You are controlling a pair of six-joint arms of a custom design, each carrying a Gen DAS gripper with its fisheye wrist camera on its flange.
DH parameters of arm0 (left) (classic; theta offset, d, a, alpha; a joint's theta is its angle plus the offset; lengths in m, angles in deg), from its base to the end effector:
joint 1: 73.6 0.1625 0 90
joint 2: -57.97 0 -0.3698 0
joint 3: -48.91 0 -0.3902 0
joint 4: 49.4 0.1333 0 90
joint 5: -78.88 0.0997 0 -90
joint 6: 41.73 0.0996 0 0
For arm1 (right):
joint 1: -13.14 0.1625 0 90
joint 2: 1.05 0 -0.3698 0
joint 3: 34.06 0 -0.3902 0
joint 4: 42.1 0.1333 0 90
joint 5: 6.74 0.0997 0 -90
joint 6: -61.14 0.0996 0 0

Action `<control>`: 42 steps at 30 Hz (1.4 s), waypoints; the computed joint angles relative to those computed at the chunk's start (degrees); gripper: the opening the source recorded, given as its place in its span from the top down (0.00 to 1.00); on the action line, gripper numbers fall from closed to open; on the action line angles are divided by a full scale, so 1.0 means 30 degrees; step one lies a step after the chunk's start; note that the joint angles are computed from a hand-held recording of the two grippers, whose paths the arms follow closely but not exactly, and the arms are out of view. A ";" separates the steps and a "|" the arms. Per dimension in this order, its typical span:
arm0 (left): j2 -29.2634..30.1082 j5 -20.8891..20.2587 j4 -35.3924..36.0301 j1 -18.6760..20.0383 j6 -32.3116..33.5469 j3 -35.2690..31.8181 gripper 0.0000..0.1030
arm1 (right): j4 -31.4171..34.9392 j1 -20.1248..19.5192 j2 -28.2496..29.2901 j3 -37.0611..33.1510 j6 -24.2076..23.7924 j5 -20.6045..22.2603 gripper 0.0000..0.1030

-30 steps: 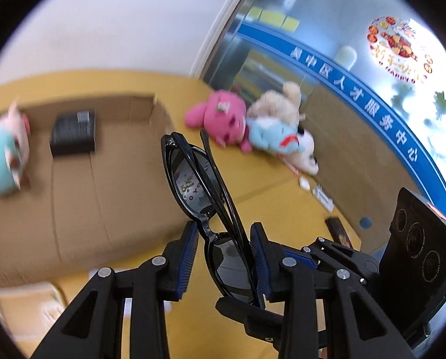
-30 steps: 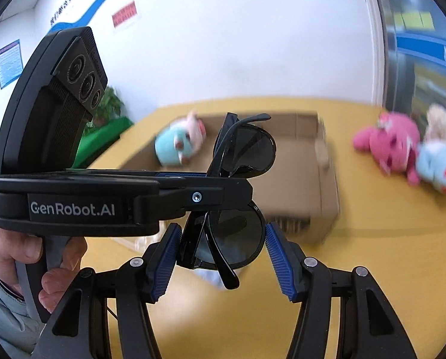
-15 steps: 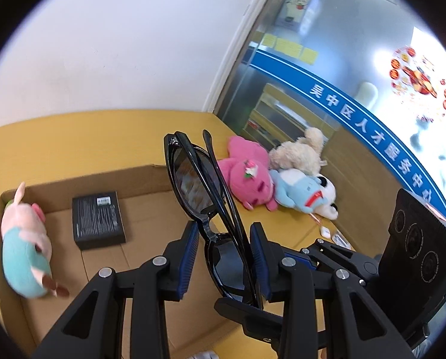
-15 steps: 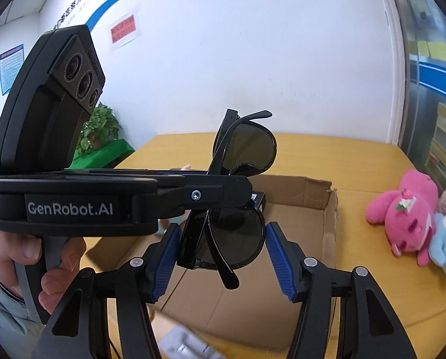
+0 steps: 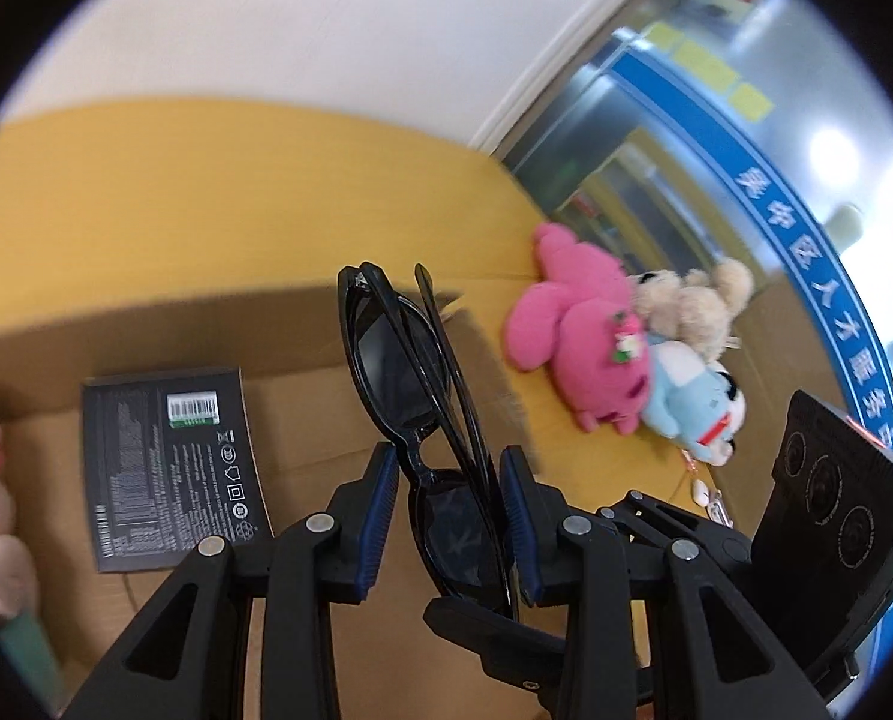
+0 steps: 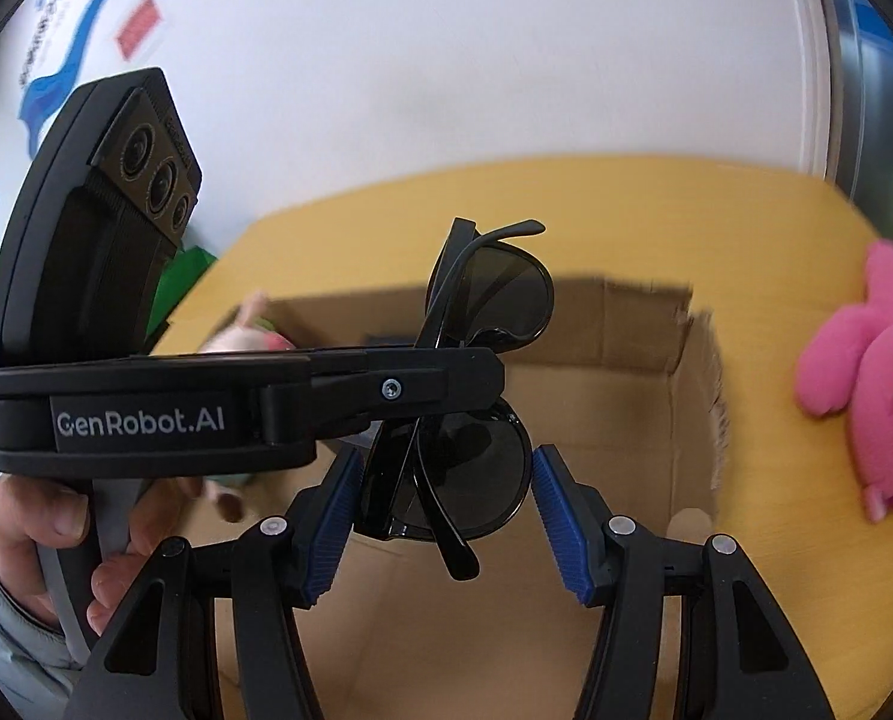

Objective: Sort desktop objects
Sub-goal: 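Lift the sunglasses and carry them over the cardboard box, then lower the sunglasses into the box and open the left gripper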

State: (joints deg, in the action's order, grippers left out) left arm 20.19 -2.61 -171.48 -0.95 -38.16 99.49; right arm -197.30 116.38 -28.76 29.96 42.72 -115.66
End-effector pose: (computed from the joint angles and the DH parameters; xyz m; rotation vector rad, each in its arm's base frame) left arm -0.0971 -0.8072 0.2425 0.5056 2.9466 -0.5308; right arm 0.2757 -0.7309 0.0691 0.6282 -2.6427 0.6779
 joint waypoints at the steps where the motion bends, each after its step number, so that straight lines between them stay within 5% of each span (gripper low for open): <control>1: 0.0410 -0.0030 0.0308 0.0160 -0.0160 -0.0451 0.67 | 0.0411 -0.0182 0.0246 -0.0324 0.0272 0.0073 0.45; 15: 0.3584 0.1666 0.3416 0.0378 -0.1184 -0.4394 0.71 | 0.3222 -0.1362 0.2376 -0.2927 0.2501 -0.1206 0.46; 20: 0.3753 0.3553 0.3669 -0.0060 -0.1345 -0.4382 0.72 | 0.3262 -0.1375 0.2470 -0.2815 0.2689 -0.1681 0.46; 25: 0.3311 0.3933 0.3585 -0.0104 -0.2298 -0.3906 0.71 | 0.3012 -0.1308 0.2404 -0.2543 0.2596 -0.1956 0.46; 33: -0.2213 0.6175 -0.1748 -0.1353 -0.1015 0.3625 0.69 | 0.1839 -0.0634 0.1051 -0.0303 0.2553 -0.2751 0.41; 36: -0.5327 0.7117 -0.5205 -0.2139 0.0221 0.7679 0.53 | -0.1571 0.0348 -0.0455 0.2487 0.0773 -0.3687 0.17; 39: -0.8228 0.8107 -0.8747 -0.3065 0.1566 1.1510 0.35 | -0.4037 0.1227 -0.1961 0.4714 -0.0516 -0.3678 0.07; 42: -1.0619 0.9063 -1.1389 -0.3941 0.2519 1.4739 0.27 | -0.6615 0.1996 -0.3292 0.7497 -0.1287 -0.3694 0.04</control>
